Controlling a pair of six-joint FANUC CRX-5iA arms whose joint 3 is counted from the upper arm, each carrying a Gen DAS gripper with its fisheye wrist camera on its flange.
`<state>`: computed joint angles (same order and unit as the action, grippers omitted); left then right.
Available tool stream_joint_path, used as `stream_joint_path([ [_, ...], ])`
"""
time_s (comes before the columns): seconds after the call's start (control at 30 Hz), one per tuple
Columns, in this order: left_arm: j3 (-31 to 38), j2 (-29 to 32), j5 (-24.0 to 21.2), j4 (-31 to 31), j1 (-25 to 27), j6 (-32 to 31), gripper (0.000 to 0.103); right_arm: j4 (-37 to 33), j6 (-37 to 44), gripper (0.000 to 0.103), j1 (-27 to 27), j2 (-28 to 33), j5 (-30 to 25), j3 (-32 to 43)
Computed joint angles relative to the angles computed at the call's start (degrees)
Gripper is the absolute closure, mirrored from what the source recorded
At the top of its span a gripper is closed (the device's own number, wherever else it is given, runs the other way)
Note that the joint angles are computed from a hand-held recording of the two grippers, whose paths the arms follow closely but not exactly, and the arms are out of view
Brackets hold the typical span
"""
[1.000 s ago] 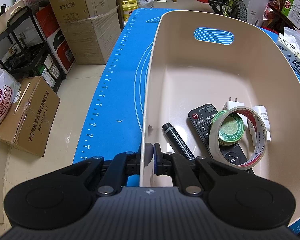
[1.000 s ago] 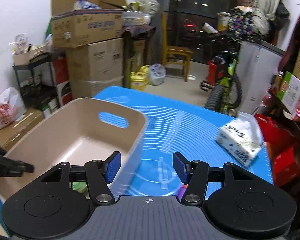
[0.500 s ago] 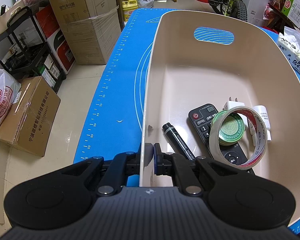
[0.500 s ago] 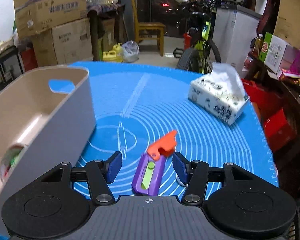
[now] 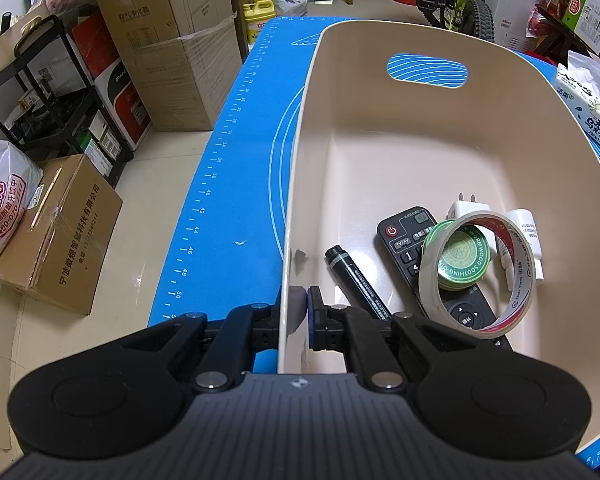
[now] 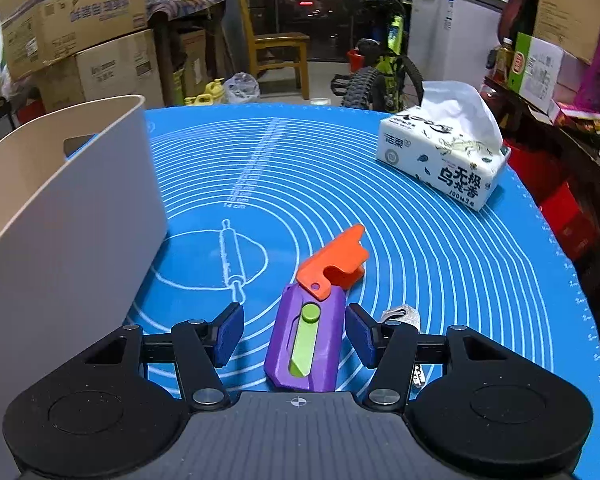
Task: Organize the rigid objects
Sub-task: 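Close the right gripper on the purple handle of the toy knife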
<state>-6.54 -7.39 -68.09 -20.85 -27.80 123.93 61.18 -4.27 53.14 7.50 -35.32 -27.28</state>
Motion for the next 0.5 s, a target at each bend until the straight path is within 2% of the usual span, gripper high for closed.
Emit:
stream_joint_path([
  [0.13,0.02,0.03,-0.03,-0.03,-0.03,0.05,0.093,0.72,-1.47,0.038,-0.59,1.57,-0.90,0.68],
  [0.3,0.09,0.06,-0.13,-0.12,-0.06,0.05,0.093,3.58,-3.38,0.055,-1.34,2.47,-0.42,0.22],
  [0.5,0.29,0.12,-0.36,-0.26,-0.15,0.04,0.093,5.26,-4.71,0.057,-0.86,2.40,-1.32,-0.35],
])
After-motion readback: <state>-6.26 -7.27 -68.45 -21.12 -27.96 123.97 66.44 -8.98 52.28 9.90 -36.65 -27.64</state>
